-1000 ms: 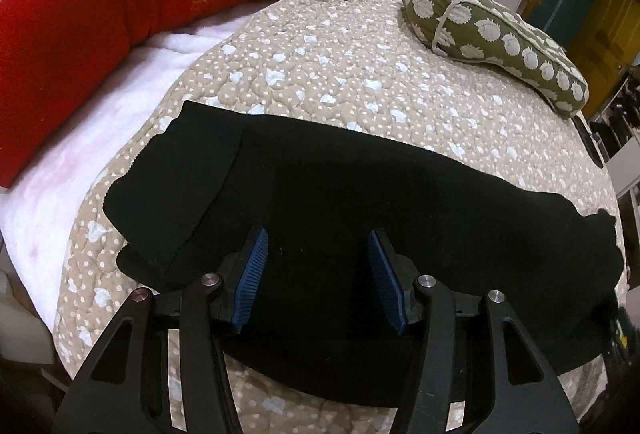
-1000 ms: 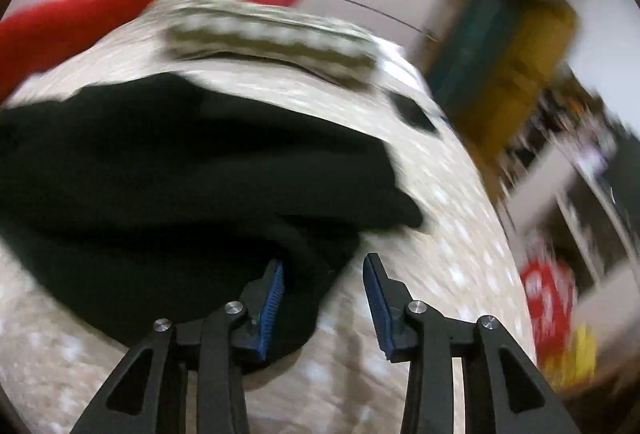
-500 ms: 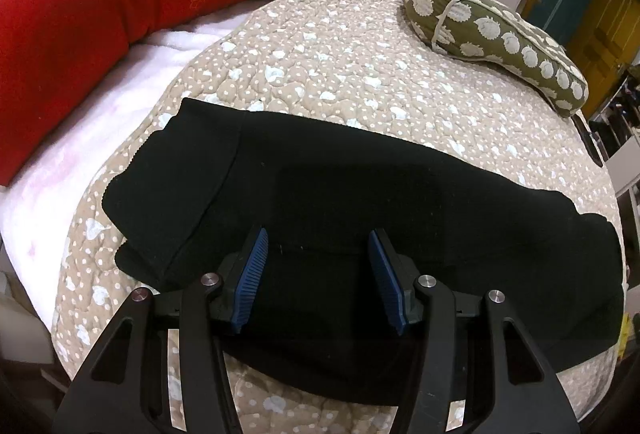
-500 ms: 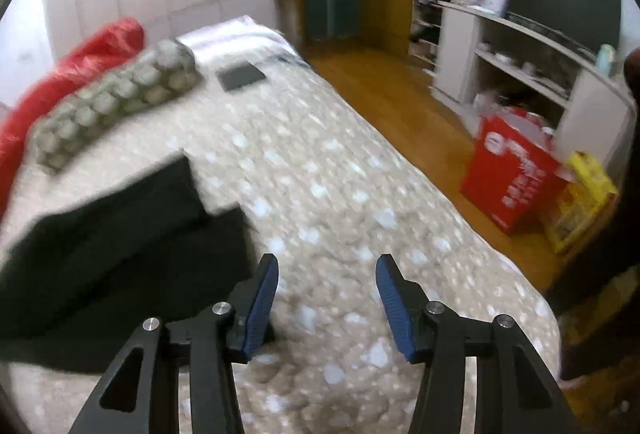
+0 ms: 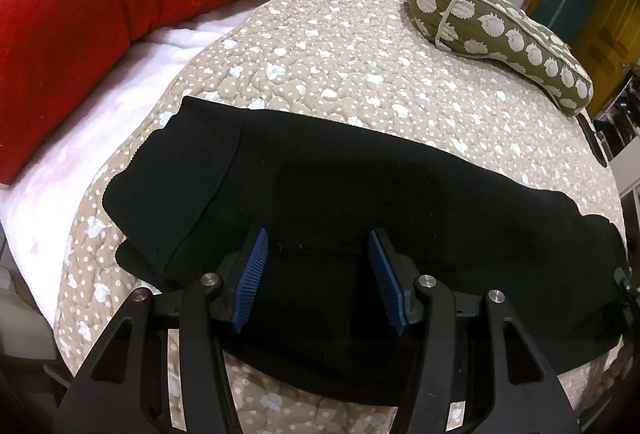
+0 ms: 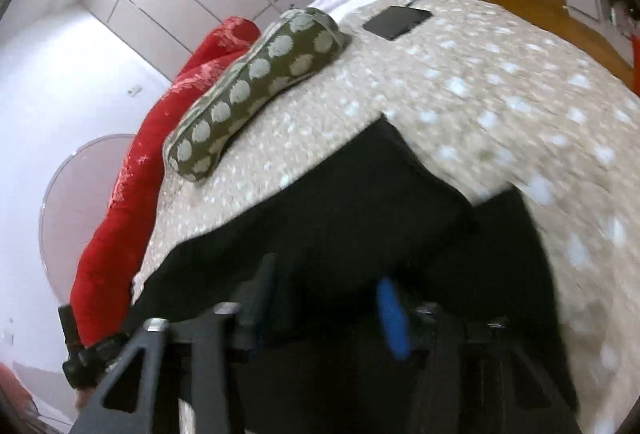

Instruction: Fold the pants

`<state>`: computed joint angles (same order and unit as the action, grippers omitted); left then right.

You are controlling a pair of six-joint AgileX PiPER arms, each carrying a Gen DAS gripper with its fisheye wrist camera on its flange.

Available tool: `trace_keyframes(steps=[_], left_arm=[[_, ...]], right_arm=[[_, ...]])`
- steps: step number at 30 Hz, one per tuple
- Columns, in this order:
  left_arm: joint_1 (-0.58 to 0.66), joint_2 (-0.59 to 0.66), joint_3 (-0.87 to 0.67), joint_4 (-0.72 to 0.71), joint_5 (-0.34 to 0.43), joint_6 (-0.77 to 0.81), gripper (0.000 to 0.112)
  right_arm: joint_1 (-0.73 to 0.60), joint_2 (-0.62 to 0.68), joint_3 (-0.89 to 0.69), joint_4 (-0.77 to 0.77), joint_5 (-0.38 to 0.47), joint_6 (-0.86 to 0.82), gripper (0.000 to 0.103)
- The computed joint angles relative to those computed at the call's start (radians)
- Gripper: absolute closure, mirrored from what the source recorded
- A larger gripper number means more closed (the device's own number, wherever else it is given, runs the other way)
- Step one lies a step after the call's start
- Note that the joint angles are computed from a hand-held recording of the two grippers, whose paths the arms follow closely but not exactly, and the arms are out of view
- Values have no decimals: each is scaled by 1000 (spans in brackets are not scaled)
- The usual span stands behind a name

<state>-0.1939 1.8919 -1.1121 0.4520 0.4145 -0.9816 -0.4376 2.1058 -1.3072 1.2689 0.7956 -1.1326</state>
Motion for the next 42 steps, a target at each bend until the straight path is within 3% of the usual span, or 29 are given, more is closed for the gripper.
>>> trace_keyframes(steps=[4, 7, 9, 11, 13, 15, 16, 18, 20, 22, 24, 26, 29, 30, 31, 32, 34, 36, 38, 40, 42], left_arm=[[24, -35, 21, -116, -14, 122, 60], [35, -77, 60, -134, -36, 144, 60], [31, -93, 80, -86, -42, 98, 60], [32, -109, 99, -89, -43, 103, 60], [37, -141, 125, -100, -44, 124, 60], [38, -183, 153, -46, -33, 88, 60], [39, -200, 164, -10, -25, 62, 60], [41, -214, 165, 63, 9, 4, 60], [57, -222, 170, 103, 17, -28, 60], [83, -213, 170, 88, 5, -18, 60], [105, -187, 165, 54, -7, 14, 60], [122, -152, 158, 10, -10, 57, 60], [137, -138, 192, 1, -53, 59, 59], [146, -145, 209, 1, -77, 55, 57], [146, -144, 213, -1, -85, 51, 57], [146, -144, 213, -5, -87, 55, 57], [148, -142, 213, -7, -94, 61, 57], [152, -147, 227, -12, -112, 69, 57], [167, -157, 251, -50, -148, 112, 56], [179, -150, 254, -85, -168, 148, 54], [175, -143, 253, -33, -174, 90, 52]], right_arm=[[-65, -167, 126, 43, 45, -132, 99], [-140, -273, 199, -36, 96, -162, 99], [-140, -276, 218, -105, 57, -149, 99], [-107, -211, 184, -238, -24, -14, 99], [-124, -158, 149, -299, 12, 85, 98], [-150, -201, 174, -291, 0, 73, 94], [-145, -254, 202, -319, -66, 68, 89], [-145, -331, 235, -349, -147, 61, 88], [-141, -371, 232, -350, -160, 69, 88], [-122, -388, 218, -289, -105, 27, 88], [-65, -345, 171, -223, 19, -33, 88], [25, -300, 128, -212, 77, -29, 88], [199, -216, 59, -160, 39, -47, 86], [264, -177, 18, -161, -4, -33, 82], [321, -130, -34, -180, -33, -3, 72], [374, -62, -118, -234, -46, 66, 66], [443, 76, -301, -373, -1, 255, 66], [474, 181, -428, -382, 51, 324, 75], [488, 162, -407, -380, -25, 298, 94], [504, 123, -370, -413, -108, 306, 97], [536, 139, -379, -588, -206, 398, 102]])
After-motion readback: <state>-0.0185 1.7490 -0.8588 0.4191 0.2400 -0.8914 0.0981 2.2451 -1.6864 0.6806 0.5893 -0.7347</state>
